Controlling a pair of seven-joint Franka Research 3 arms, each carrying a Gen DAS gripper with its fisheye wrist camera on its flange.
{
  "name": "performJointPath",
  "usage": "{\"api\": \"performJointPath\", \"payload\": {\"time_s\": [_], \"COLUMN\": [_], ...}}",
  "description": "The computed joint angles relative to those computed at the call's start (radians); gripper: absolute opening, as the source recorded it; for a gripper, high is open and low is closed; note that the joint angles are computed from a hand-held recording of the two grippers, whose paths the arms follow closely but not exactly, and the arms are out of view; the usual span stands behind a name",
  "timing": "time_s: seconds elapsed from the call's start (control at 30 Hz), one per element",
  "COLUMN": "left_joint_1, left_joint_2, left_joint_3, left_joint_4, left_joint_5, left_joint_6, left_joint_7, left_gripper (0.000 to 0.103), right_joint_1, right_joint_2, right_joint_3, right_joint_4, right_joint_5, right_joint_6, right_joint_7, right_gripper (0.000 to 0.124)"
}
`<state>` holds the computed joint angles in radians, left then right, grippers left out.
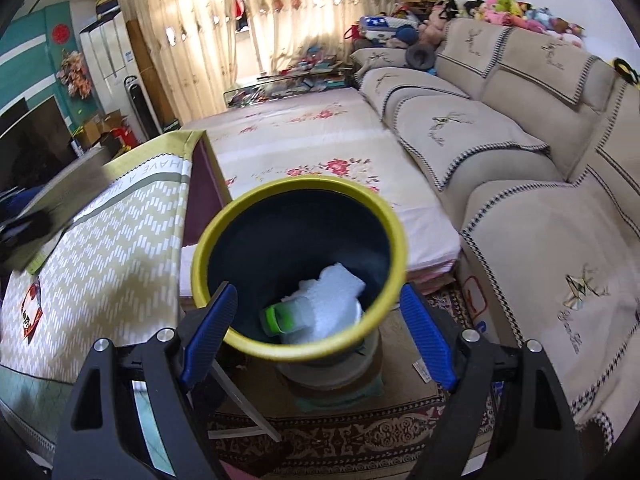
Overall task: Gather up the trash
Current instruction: 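Carry the white box over the yellow bin and open the left tool, then move the right tool back over the table to the red wrapper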
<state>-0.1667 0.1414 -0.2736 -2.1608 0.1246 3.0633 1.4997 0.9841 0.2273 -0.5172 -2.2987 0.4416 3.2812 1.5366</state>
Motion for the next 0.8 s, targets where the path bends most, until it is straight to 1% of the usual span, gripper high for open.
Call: {"api": "performJointPath", "payload": {"time_s": [0.03, 0.07, 0.13, 0.2, 0.3, 0.4, 0.47, 0.5, 0.53, 0.57, 0.63, 0.67, 0.7, 0.73, 0.77, 0.8], "left_joint_1": [0.006, -0.023, -0.043, -0.066, -0.110, -0.146, -0.165, -0.172, -0.177, -0.170, -0.139, -0.117, -0.098, -0.081, -0.076, -0.075], "left_joint_2": [0.033, 0.097, 0.185, 0.272, 0.393, 0.486, 0.521, 0.528, 0.529, 0.523, 0.483, 0.443, 0.404, 0.346, 0.296, 0.245], "left_joint_3": [-0.015, -0.007, -0.013, -0.011, 0.008, 0.031, 0.048, 0.058, 0.067, 0.062, 0.033, 0.017, 0.007, 0.005, 0.011, 0.023], "left_joint_4": [0.042, 0.119, 0.229, 0.340, 0.503, 0.625, 0.672, 0.681, 0.681, 0.673, 0.615, 0.558, 0.503, 0.421, 0.352, 0.285], "left_joint_5": [0.030, 0.016, 0.030, 0.045, 0.067, 0.090, 0.108, 0.117, 0.125, 0.122, 0.105, 0.092, 0.084, 0.079, 0.083, 0.091], "left_joint_6": [-0.024, -0.051, -0.104, -0.155, -0.232, -0.283, -0.291, -0.288, -0.278, -0.266, -0.242, -0.214, -0.181, -0.121, -0.079, -0.042], "left_joint_7": [-0.021, 0.000, -0.005, -0.011, -0.041, -0.070, -0.091, -0.106, -0.125, -0.136, -0.135, -0.133, -0.134, -0.145, -0.161, -0.183], "left_gripper": [0.072, 0.072, 0.072, 0.072, 0.072, 0.072, 0.080, 0.089, 0.092, 0.092, 0.094, 0.095, 0.098, 0.098, 0.098, 0.098], "right_joint_1": [0.010, 0.016, 0.038, 0.017, -0.040, -0.096, -0.146, -0.155, -0.176, -0.191, -0.250, -0.261, -0.287, -0.325, -0.381, -0.408], "right_joint_2": [-0.015, -0.022, -0.037, -0.051, -0.063, -0.069, -0.073, -0.072, -0.073, -0.073, -0.078, -0.078, -0.079, -0.078, -0.078, -0.078], "right_joint_3": [-0.014, -0.021, -0.043, -0.025, 0.029, 0.085, 0.133, 0.144, 0.168, 0.185, 0.252, 0.267, 0.297, 0.338, 0.400, 0.430], "right_joint_4": [-0.023, -0.034, -0.058, -0.076, -0.092, -0.101, -0.106, -0.104, -0.105, -0.102, -0.105, -0.103, -0.103, -0.102, -0.102, -0.101], "right_joint_5": [0.006, 0.018, 0.051, 0.076, 0.103, 0.127, 0.134, 0.145, 0.150, 0.157, 0.154, 0.161, 0.160, 0.153, 0.132, 0.127], "right_joint_6": [0.010, 0.014, 0.024, 0.033, 0.045, 0.056, 0.061, 0.061, 0.063, 0.063, 0.069, 0.068, 0.068, 0.070, 0.075, 0.076], "right_joint_7": [0.001, -0.006, -0.026, -0.044, -0.063, -0.079, -0.086, -0.094, -0.097, -0.103, -0.103, -0.112, -0.115, -0.112, -0.100, -0.099], "right_gripper": [0.079, 0.079, 0.079, 0.079, 0.079, 0.079, 0.079, 0.079, 0.079, 0.079, 0.079, 0.079, 0.079, 0.079, 0.079, 0.079]}}
